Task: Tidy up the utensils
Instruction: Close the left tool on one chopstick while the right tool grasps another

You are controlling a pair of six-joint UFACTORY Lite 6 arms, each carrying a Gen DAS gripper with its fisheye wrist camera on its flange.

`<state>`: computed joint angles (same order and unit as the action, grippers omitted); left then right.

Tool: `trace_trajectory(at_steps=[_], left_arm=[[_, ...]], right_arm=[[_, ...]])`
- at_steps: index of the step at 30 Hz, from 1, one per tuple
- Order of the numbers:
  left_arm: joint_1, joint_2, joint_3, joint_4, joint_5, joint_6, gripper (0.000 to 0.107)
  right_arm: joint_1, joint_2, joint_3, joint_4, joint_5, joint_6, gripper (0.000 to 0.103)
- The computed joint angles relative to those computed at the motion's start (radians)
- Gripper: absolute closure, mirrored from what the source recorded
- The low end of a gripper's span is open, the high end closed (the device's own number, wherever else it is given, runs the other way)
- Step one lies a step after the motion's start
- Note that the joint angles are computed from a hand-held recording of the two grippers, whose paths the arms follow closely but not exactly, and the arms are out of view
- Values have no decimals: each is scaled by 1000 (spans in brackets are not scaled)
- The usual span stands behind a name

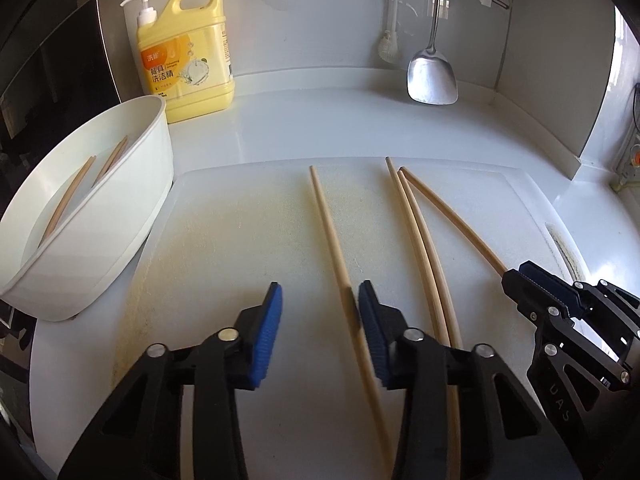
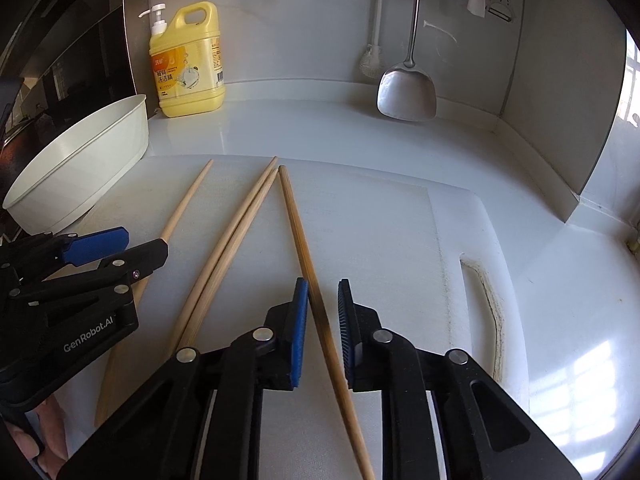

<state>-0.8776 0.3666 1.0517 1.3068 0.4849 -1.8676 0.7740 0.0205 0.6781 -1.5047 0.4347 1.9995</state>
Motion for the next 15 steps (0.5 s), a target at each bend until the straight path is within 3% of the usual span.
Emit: trace_trajectory(at_steps=[2,4,10,15], left_arm=[[0,1,6,-14,-5,24,95],[3,-3,7,-38,-13,50,100],[29,-66,-23,-226,-64,205,100],[2,-219,-58,-415,-1,374,100]], right_arm=[[4,3,2,5,6,-7,95],[-12,-14,-8,5,-17,-4,97],[-79,-123,-75,102,-122,-52,97],[-91,-277,-91,486,-114,-435,97]])
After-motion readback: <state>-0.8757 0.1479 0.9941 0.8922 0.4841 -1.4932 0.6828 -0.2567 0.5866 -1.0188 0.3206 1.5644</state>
